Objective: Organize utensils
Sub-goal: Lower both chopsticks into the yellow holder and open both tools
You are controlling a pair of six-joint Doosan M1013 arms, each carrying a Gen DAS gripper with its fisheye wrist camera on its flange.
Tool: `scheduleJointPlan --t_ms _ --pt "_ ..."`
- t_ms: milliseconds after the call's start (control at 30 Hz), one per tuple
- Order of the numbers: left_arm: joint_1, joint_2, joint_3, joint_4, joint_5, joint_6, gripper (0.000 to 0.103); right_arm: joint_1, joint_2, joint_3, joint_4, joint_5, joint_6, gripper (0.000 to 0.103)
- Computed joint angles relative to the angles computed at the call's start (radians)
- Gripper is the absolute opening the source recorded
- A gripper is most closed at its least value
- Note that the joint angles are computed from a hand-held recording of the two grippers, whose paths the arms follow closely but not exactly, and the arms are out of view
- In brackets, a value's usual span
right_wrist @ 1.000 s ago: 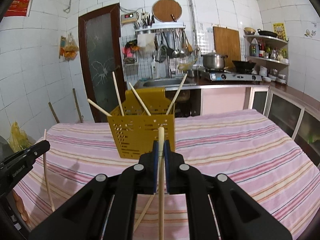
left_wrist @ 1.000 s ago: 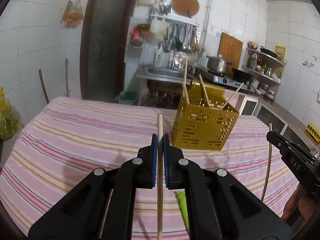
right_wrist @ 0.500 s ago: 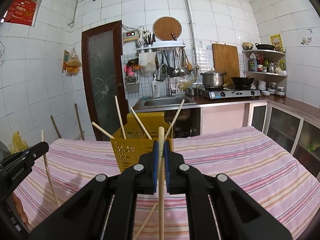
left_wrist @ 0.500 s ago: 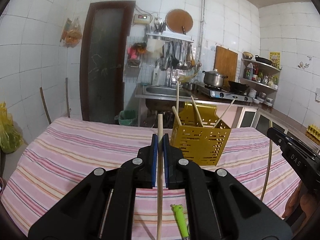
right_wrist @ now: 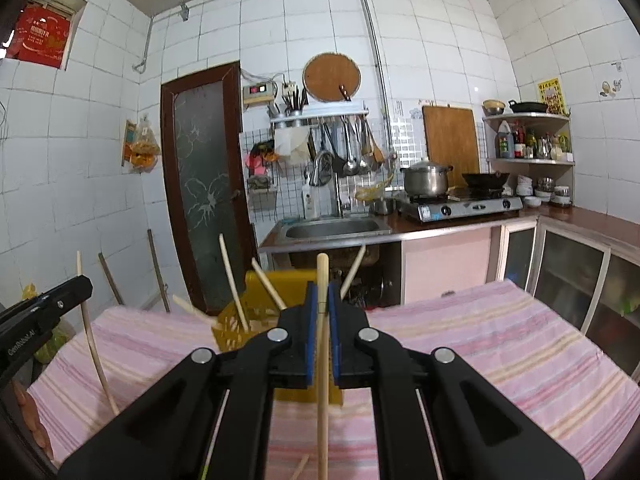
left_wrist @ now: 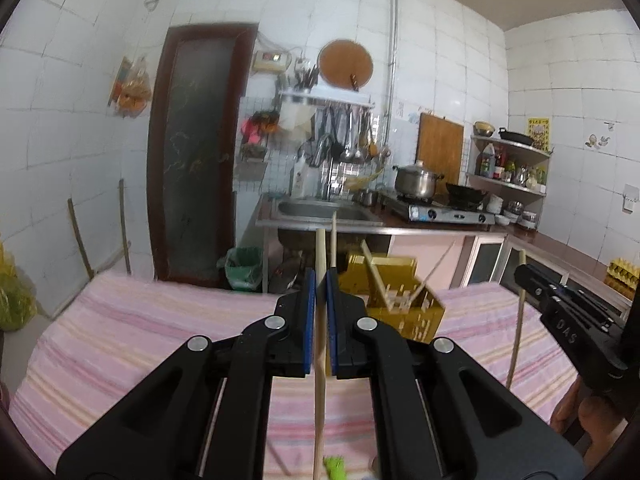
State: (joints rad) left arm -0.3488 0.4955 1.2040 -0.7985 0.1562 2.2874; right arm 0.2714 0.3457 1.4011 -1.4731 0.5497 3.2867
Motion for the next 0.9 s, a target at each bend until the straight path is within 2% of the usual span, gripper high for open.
scheduleJointPlan --t_ms 233,333,367,567,633,733,900 --pt "-0.021 0.066 -0.170 -0.108 -0.018 0.090 0.004 -0.035 0.043 -0.119 -0.072 -0.017 0.040 0.006" --pt "-0.030 0.110 -0.263 -0.099 -0.019 0.066 0.004 -0.053 0.073 -0.184 -0.107 -0.034 0.078 0.006" --pt "-0.033 0.136 -0.311 -0.067 -0.022 0.029 0.004 -0.057 0.084 -0.204 -0.124 -0.037 0.093 0.006" --pt "-0.051 0.270 -0.525 0.417 0.012 -0.448 0.004 -0.080 0.166 -0.314 -0.243 -0.049 0.170 0.006" --pt "-0.055 0.307 -0.575 0.526 0.032 -0.556 0.004 -0.087 0.186 -0.332 -0.265 -0.056 0.189 0.006" --pt "-0.055 0.364 -0.647 0.591 0.090 -0.636 0.004 -0.099 0.208 -0.324 -0.340 -0.079 0.260 0.006" --pt "-0.051 0.416 -0.694 0.666 0.193 -0.729 0.004 -0.108 0.234 -0.308 -0.243 -0.095 0.176 0.006"
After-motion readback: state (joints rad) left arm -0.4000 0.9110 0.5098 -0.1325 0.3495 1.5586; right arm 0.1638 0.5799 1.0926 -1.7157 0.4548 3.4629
